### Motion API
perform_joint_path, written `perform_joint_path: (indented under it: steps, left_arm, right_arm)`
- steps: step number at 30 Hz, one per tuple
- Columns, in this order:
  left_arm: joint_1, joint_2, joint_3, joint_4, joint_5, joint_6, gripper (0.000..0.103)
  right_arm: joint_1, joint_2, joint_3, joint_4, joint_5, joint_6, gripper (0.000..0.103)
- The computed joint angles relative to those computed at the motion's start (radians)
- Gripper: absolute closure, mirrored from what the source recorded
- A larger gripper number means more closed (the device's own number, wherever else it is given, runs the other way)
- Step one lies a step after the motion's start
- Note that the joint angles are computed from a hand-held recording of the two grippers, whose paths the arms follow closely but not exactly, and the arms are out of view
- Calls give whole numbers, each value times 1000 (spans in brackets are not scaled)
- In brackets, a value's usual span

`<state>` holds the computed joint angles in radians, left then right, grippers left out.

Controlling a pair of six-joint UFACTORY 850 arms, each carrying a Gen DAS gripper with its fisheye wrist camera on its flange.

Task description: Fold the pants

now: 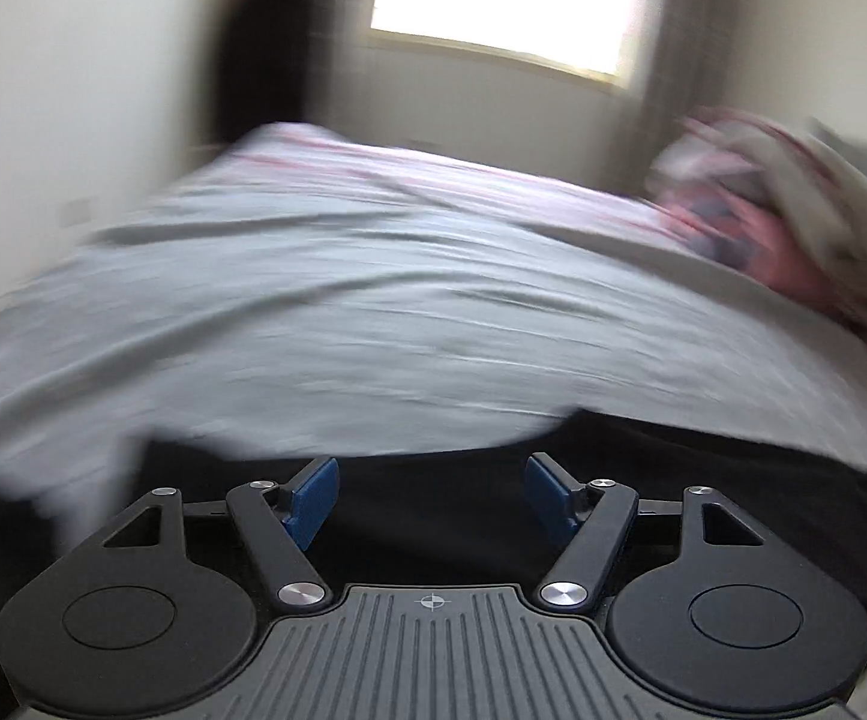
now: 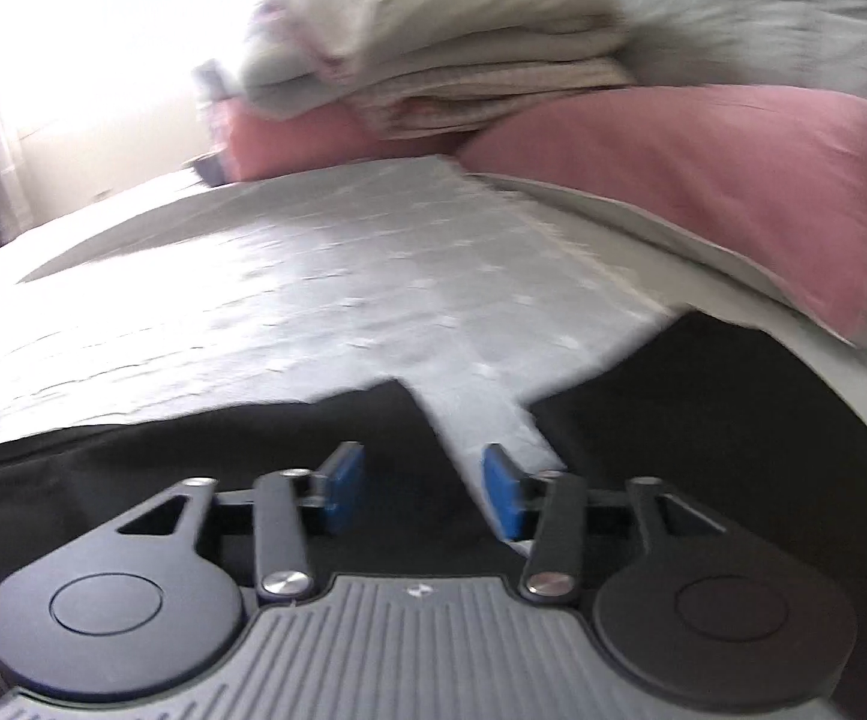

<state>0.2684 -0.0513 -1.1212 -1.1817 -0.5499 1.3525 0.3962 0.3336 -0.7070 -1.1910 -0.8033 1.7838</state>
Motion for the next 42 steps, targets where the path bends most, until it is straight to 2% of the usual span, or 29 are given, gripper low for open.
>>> perform_joint_path:
  steps: [1,4,7,11,12,13,14,15,16,17,19,22,25,27,29,31,32,33,35,36,38,41,42]
  left_arm:
    - [-39,-26,-23,32,4,-16,33]
    - [-146,-118,-90,88,83,-1,33]
    - [-209,-215,-162,193,101,-68,33]
    - [-257,-310,-223,194,173,-63,35]
    - [-265,-325,-234,207,172,-70,36]
    - [-271,-338,-241,215,167,-67,39]
    - [-276,-342,-238,210,172,-45,54]
    - [-283,-349,-237,202,175,-14,66]
    - [-289,-351,-231,181,184,24,86]
    - [-298,-351,-225,153,209,60,92]
    - [-303,-345,-216,96,230,119,96]
    - [-277,-341,-222,-104,188,222,99]
    - [-251,-360,-245,-183,137,193,100]
    - [-258,-391,-265,-90,129,107,99]
    - [-282,-391,-243,-81,194,160,89]
    - [-289,-378,-231,-103,210,195,85]
    - [-287,-376,-236,-83,201,166,83]
    - [-287,-373,-243,-56,199,131,82]
    - [-282,-357,-236,-89,208,169,76]
    - [-279,-345,-226,-140,213,215,72]
    - [-267,-320,-204,-240,217,270,52]
    - [-241,-277,-167,-310,189,268,51]
    - [-238,-259,-151,-317,194,259,51]
  right_arm:
    - [-32,-21,-20,2,41,-35,20]
    - [-134,-97,-84,42,155,-123,20]
    - [-238,-168,-130,130,288,-191,18]
    - [-282,-232,-154,202,354,-242,16]
    - [-277,-230,-144,196,372,-245,20]
    - [-270,-232,-140,174,377,-251,29]
    - [-250,-236,-139,141,349,-253,53]
    - [-232,-240,-140,117,316,-259,65]
    - [-223,-236,-137,99,306,-261,65]
    - [-218,-226,-131,65,304,-235,66]
    - [-195,-211,-129,-61,246,-133,66]
    - [-147,-191,-132,-231,166,9,66]
    - [-111,-215,-149,-296,80,45,64]
    - [-127,-268,-186,-189,85,-35,63]
    - [-160,-327,-217,-12,95,-180,62]
    - [-185,-337,-202,50,118,-171,57]
    - [-183,-318,-182,20,120,-104,45]
    - [-176,-295,-162,-14,103,-26,25]
    - [-139,-234,-123,-50,39,76,14]
    - [-112,-184,-88,-86,26,128,11]
    - [-61,-88,-27,-107,16,176,9]
    - [15,31,55,-87,-28,282,9]
    - [32,82,89,-54,3,303,9]
